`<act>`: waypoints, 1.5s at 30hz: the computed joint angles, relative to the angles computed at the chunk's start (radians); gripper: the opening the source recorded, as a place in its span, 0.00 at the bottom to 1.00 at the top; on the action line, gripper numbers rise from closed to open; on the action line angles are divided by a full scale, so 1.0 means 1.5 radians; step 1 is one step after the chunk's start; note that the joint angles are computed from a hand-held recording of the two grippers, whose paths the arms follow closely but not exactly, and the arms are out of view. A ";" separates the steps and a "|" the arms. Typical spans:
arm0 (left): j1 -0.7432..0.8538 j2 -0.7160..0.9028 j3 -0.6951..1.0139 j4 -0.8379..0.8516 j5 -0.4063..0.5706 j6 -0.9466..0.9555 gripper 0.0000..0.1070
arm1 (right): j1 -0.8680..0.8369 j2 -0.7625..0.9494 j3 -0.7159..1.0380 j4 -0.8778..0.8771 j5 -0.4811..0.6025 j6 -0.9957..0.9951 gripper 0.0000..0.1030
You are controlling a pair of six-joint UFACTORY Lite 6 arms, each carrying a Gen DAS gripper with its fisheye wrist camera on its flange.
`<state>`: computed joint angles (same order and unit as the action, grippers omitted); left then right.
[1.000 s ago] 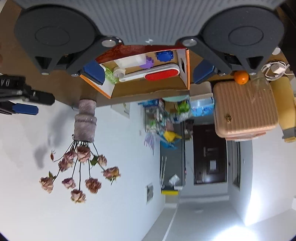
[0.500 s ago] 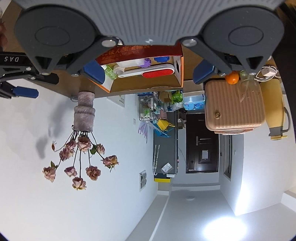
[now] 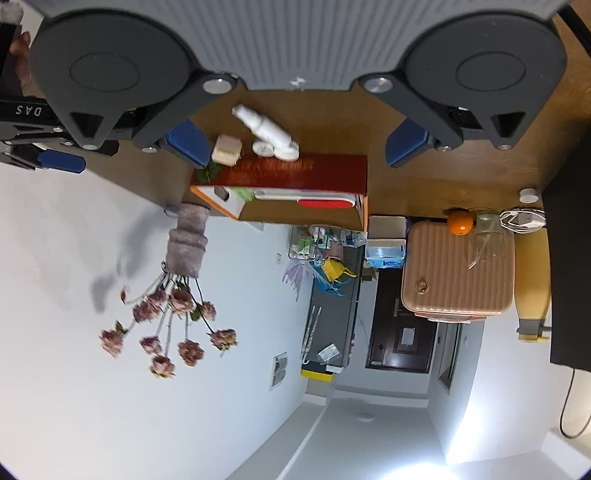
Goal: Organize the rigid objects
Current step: 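Open both grippers and withdraw them from the box, then grasp the white round lid with the left gripper while the right gripper grasps the white plug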
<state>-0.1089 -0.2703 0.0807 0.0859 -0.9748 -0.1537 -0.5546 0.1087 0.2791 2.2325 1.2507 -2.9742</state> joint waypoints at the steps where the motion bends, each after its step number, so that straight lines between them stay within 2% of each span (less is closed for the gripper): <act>1: -0.009 -0.006 -0.021 -0.009 -0.016 0.015 0.96 | -0.014 0.011 -0.011 -0.008 0.003 -0.017 0.83; 6: -0.069 0.059 -0.031 -0.052 -0.067 0.082 0.96 | -0.053 0.074 0.001 -0.031 -0.011 -0.058 0.83; 13: -0.114 0.259 0.138 -0.071 -0.043 0.076 0.96 | -0.011 0.158 0.089 0.012 -0.040 -0.042 0.83; 17: -0.134 0.398 0.309 -0.096 0.023 0.112 0.96 | 0.025 0.200 0.174 0.032 -0.080 -0.023 0.83; 21: -0.126 0.530 0.498 -0.074 0.094 0.122 0.96 | 0.069 0.244 0.286 0.058 -0.143 0.014 0.82; 25: -0.122 0.656 0.700 -0.132 0.192 0.176 0.96 | 0.119 0.314 0.422 0.064 -0.218 0.049 0.82; 28: -0.095 0.737 0.833 -0.093 0.257 0.138 0.96 | 0.154 0.384 0.542 0.044 -0.271 0.090 0.82; 30: -0.085 0.798 0.940 -0.080 0.329 0.127 0.96 | 0.174 0.441 0.644 0.007 -0.311 0.150 0.81; 32: -0.082 0.849 1.024 -0.080 0.368 0.133 0.92 | 0.191 0.491 0.736 -0.034 -0.354 0.214 0.80; 35: -0.076 0.914 1.134 -0.045 0.419 0.097 0.79 | 0.215 0.575 0.887 -0.126 -0.424 0.340 0.75; 36: -0.072 0.936 1.171 -0.015 0.440 0.060 0.70 | 0.221 0.600 0.930 -0.156 -0.439 0.378 0.75; 38: -0.061 0.976 1.238 0.083 0.481 -0.065 0.63 | 0.229 0.643 1.001 -0.207 -0.458 0.448 0.74; 40: -0.054 1.006 1.282 0.129 0.508 -0.136 0.53 | 0.235 0.684 1.067 -0.257 -0.469 0.514 0.72; 43: -0.049 1.037 1.333 0.226 0.553 -0.243 0.48 | 0.244 0.741 1.152 -0.329 -0.486 0.605 0.68; 45: -0.045 1.036 1.328 0.254 0.543 -0.271 0.47 | 0.245 0.776 1.205 -0.390 -0.481 0.683 0.66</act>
